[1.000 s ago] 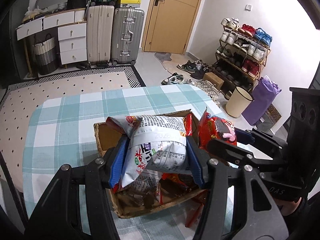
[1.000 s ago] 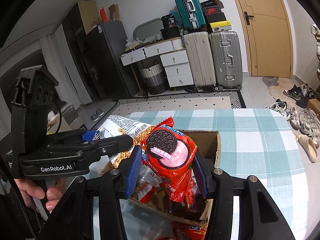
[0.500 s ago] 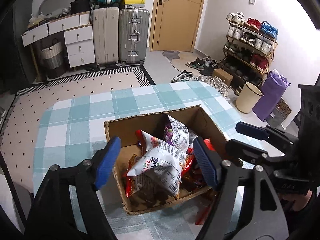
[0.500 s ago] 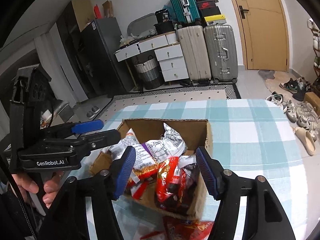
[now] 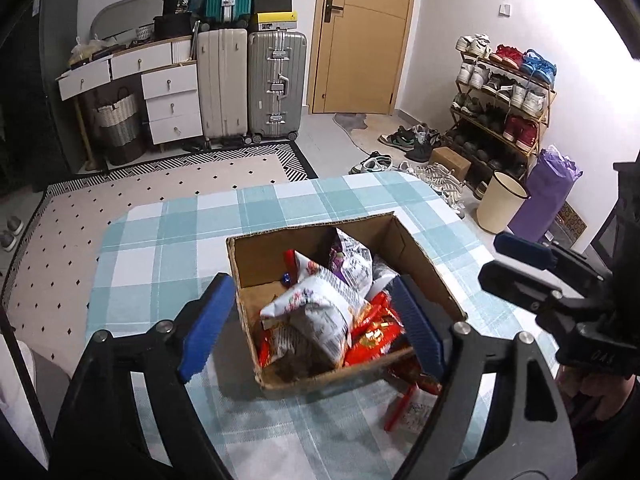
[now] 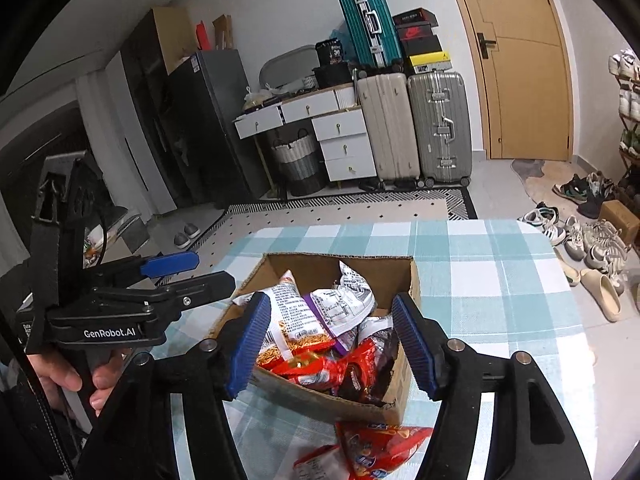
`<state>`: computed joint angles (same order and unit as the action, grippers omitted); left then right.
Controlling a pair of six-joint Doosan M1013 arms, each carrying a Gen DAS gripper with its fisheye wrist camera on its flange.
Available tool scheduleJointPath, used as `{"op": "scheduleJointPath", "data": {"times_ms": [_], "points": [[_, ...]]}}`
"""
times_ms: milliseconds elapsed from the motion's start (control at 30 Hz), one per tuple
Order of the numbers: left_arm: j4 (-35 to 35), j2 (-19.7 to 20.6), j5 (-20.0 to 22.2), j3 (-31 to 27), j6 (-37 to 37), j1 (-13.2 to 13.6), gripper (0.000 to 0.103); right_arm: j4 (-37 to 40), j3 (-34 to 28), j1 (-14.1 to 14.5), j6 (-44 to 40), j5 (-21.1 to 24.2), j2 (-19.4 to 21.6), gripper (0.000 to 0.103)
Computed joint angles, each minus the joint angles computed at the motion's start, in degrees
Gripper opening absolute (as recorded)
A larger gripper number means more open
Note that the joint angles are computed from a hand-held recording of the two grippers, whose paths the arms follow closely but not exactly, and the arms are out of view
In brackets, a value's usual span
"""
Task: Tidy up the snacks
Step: 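Move both open tools back down to the two red packs beside the box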
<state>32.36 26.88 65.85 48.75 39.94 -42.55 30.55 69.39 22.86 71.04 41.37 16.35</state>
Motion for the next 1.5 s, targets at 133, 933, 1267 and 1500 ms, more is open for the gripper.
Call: {"op": "scheduleJointPath", "data": {"times_ms": [133,933,1267,1500], "points": [[1.29,-0.61,1.43,0.37,-0.88,-1.19,0.082,0.37,1.52,0.15,-0.40,-0.86,-1.67,0.068],[6.82,-3.76,2.22,6.12,-9.11,-8.81,0.085,1.99,16.15,-1.11,-1.92,-6.98,-13.55,0.085],[5.71,-4.46,-0.40,10.20,-13.10,-10.41,0.087,0.77,22.12,-1.72,-1.37,-8.50,-17.31,0.091],[3.04,-3.53,-2.40,11.89,-13.60,-10.35,0.087,-1.38,24.84,-2.27,0.50,-8.00,-18.13,0.093]]}}
